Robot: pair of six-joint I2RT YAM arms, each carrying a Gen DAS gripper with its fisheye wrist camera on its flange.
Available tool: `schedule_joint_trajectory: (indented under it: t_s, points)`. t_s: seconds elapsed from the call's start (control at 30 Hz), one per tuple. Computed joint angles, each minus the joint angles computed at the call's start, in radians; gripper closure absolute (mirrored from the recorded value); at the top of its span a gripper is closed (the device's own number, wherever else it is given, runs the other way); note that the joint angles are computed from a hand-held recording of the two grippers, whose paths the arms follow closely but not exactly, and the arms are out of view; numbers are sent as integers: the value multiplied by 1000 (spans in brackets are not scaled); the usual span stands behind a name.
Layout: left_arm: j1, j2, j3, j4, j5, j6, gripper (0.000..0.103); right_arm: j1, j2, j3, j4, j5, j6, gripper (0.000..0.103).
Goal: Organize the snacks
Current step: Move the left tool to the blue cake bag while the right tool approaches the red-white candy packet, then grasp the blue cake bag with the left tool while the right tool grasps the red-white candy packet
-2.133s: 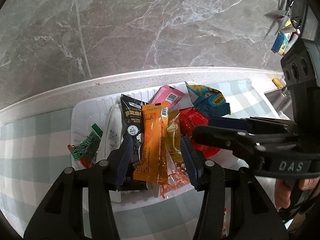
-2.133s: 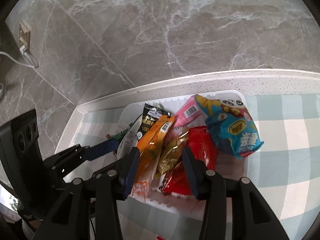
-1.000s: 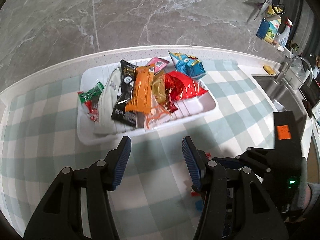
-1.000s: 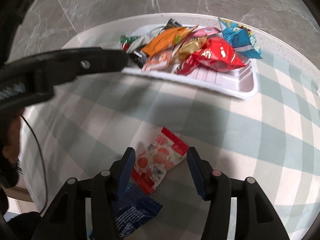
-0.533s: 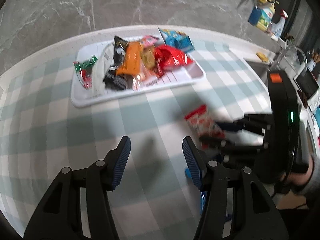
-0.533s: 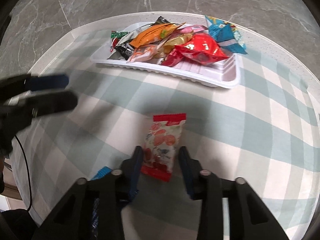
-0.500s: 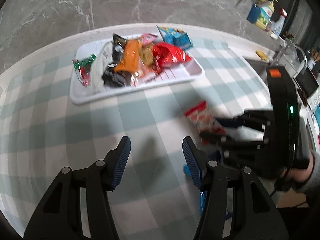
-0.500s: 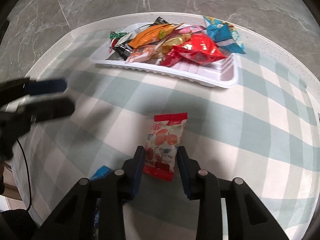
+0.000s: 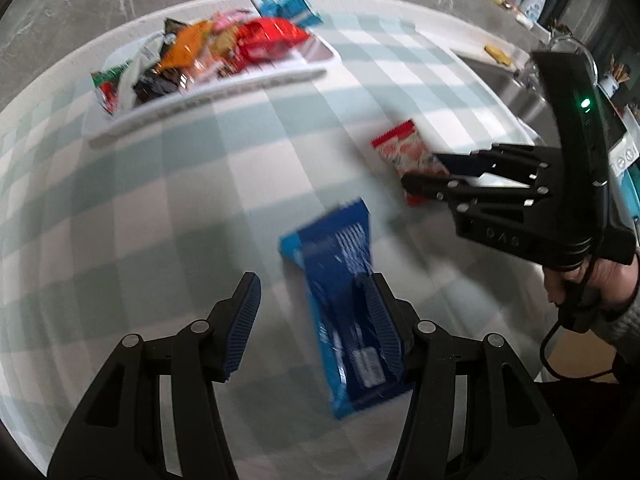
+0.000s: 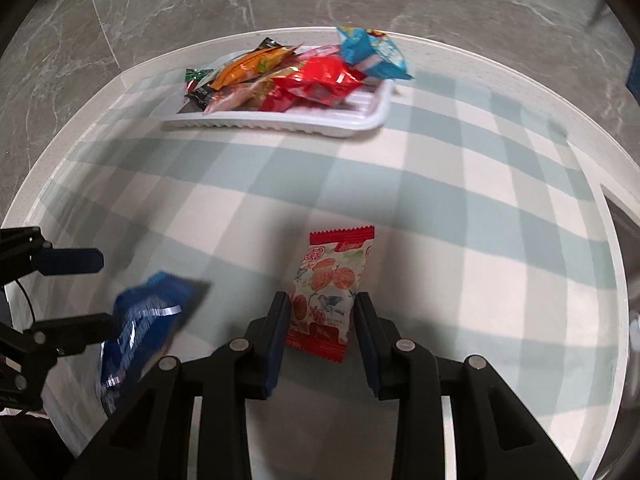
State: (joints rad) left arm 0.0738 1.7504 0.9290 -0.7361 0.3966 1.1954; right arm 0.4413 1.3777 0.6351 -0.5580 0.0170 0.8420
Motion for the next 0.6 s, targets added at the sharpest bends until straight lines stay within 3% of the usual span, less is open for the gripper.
schedule_joint_trajectory:
  t_s: [0.27,0.6]
  points:
    - [-20,0,-91,84,-43,-71,48,62,-124,-64,-63,25,78,68]
    - [-60,-27,-169,211,-41,-116,47,53,-172,-98,-62,25,93,65]
